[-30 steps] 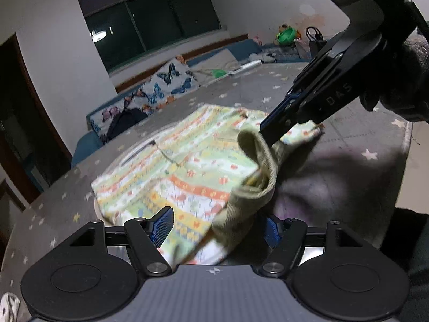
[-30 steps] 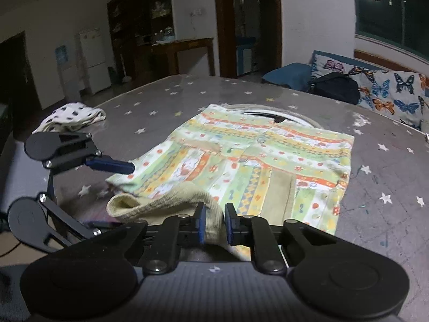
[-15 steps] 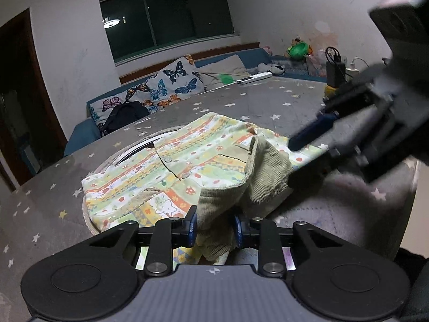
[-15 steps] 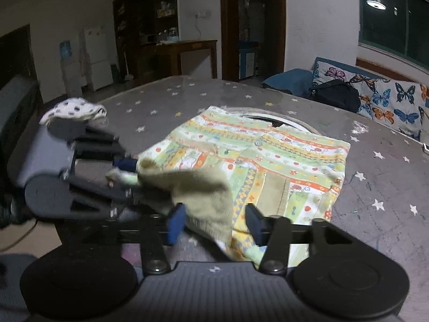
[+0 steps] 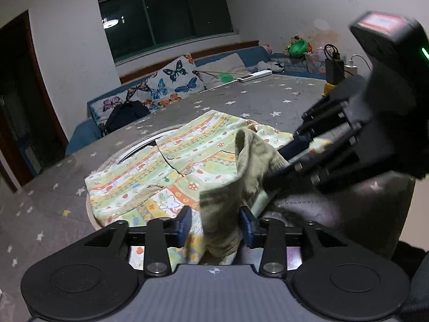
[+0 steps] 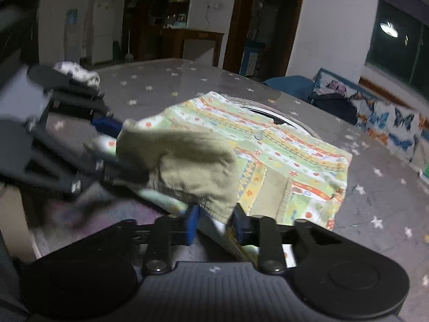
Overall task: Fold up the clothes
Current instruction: 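Lift the hem with both tools and fold it toward the collar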
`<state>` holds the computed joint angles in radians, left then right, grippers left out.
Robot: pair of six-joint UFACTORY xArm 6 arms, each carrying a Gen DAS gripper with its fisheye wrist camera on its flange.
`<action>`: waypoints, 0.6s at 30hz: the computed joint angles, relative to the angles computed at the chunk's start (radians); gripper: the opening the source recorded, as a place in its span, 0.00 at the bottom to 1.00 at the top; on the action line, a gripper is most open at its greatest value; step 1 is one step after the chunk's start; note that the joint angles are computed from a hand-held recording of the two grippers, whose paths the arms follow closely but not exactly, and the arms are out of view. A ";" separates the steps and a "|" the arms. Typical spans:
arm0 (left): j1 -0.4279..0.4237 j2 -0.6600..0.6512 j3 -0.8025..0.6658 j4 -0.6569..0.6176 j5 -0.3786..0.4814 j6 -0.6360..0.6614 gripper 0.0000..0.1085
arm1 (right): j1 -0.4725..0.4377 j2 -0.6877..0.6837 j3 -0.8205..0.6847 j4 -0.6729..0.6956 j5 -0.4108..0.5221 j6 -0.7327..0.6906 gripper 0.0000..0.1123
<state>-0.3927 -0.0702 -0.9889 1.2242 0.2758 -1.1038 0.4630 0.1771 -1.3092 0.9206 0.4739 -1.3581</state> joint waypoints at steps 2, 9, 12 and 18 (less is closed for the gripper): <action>-0.006 -0.015 0.018 0.023 0.015 0.001 0.49 | -0.010 0.004 -0.019 -0.001 0.025 0.038 0.19; -0.020 -0.028 0.047 0.036 0.096 0.034 0.53 | -0.035 0.012 -0.068 0.005 0.087 0.114 0.18; -0.022 -0.021 0.034 0.103 0.125 0.013 0.53 | -0.034 0.014 -0.076 0.004 0.085 0.107 0.18; -0.012 0.015 0.009 0.069 0.142 0.086 0.22 | -0.028 0.008 -0.069 0.004 0.075 0.086 0.18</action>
<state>-0.4048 -0.0557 -0.9796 1.2936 0.4178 -1.0177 0.4350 0.1847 -1.3778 0.9249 0.5492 -1.2721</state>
